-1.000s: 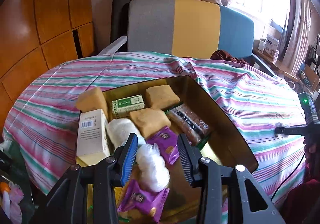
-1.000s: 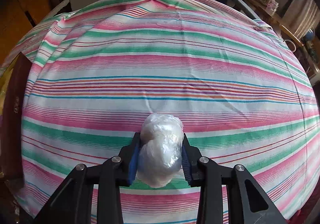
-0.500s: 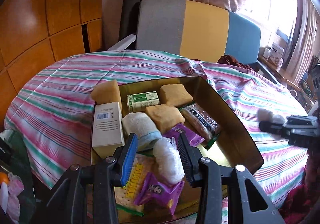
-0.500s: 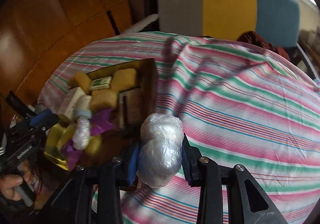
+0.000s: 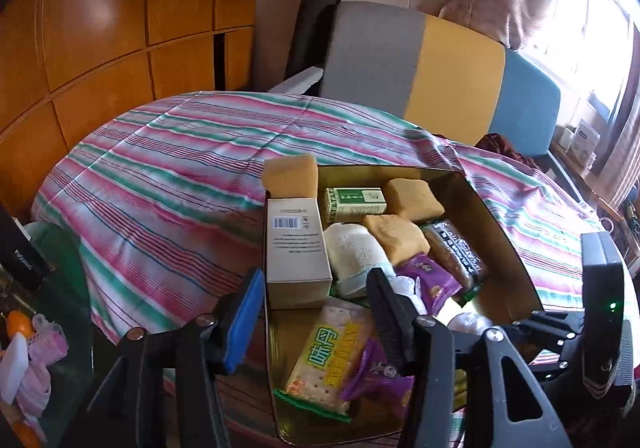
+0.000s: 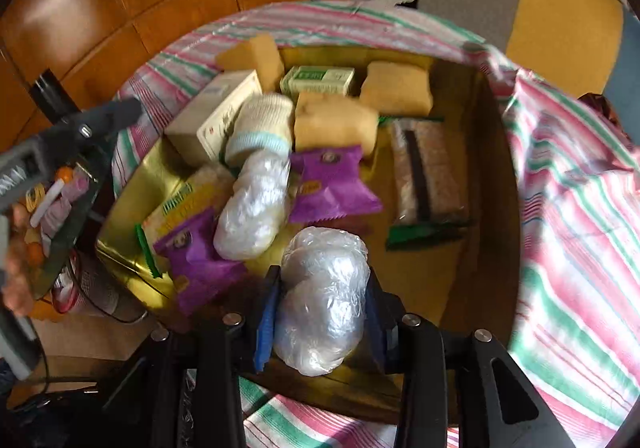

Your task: Organize objects

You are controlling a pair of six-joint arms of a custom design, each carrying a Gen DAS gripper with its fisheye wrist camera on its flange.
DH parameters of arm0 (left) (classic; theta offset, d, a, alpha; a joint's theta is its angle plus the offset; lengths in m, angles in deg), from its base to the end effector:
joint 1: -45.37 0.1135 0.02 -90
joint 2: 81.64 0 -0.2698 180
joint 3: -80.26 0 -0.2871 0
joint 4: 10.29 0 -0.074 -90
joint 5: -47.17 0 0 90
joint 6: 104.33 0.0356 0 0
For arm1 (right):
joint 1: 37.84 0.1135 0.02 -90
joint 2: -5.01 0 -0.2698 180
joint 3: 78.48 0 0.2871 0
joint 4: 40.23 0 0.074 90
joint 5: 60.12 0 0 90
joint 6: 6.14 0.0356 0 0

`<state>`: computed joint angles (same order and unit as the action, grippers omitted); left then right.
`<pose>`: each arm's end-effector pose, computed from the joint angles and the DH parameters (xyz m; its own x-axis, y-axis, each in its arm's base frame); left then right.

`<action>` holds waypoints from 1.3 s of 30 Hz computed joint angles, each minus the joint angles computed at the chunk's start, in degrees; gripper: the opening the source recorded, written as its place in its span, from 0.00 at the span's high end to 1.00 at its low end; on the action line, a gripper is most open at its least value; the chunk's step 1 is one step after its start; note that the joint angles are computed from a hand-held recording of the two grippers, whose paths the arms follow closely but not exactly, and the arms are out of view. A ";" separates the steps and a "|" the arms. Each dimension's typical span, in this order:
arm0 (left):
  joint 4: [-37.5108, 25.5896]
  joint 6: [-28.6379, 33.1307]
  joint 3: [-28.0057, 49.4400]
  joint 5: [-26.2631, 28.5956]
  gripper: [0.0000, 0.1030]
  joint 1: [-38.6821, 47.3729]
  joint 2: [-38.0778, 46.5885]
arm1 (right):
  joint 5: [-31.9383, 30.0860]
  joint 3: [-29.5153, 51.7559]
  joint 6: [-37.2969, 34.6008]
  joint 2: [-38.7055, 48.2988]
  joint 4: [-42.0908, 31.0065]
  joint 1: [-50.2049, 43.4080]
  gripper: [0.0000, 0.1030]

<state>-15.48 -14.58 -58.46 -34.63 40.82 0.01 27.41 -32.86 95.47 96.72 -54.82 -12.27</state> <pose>0.2748 -0.0270 0.1165 -0.7125 0.0524 -0.6997 0.1750 0.9790 -0.1049 0.2527 0.1226 0.0808 -0.8610 -0.1891 -0.4721 -0.2828 0.9496 0.1354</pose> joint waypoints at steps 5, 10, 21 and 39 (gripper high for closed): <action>1.09 0.05 -1.52 -3.46 0.43 -1.84 -1.44 | -4.88 -0.46 0.58 3.38 4.77 -0.26 0.47; 1.63 0.16 -3.00 -8.40 0.43 -4.71 -3.93 | -4.09 -3.73 3.00 -0.64 7.11 -0.58 0.33; 0.23 -4.74 -6.96 -18.69 0.42 -11.03 -11.84 | 19.11 -11.60 11.62 -18.77 5.90 7.91 0.12; 1.60 -8.70 -10.78 -18.15 0.44 -11.27 -15.58 | 25.76 -12.87 18.34 -20.59 3.88 11.02 0.12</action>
<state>-13.88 -23.28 -69.24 -52.78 29.55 -15.58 53.16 -45.73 113.80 76.13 -50.94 -1.25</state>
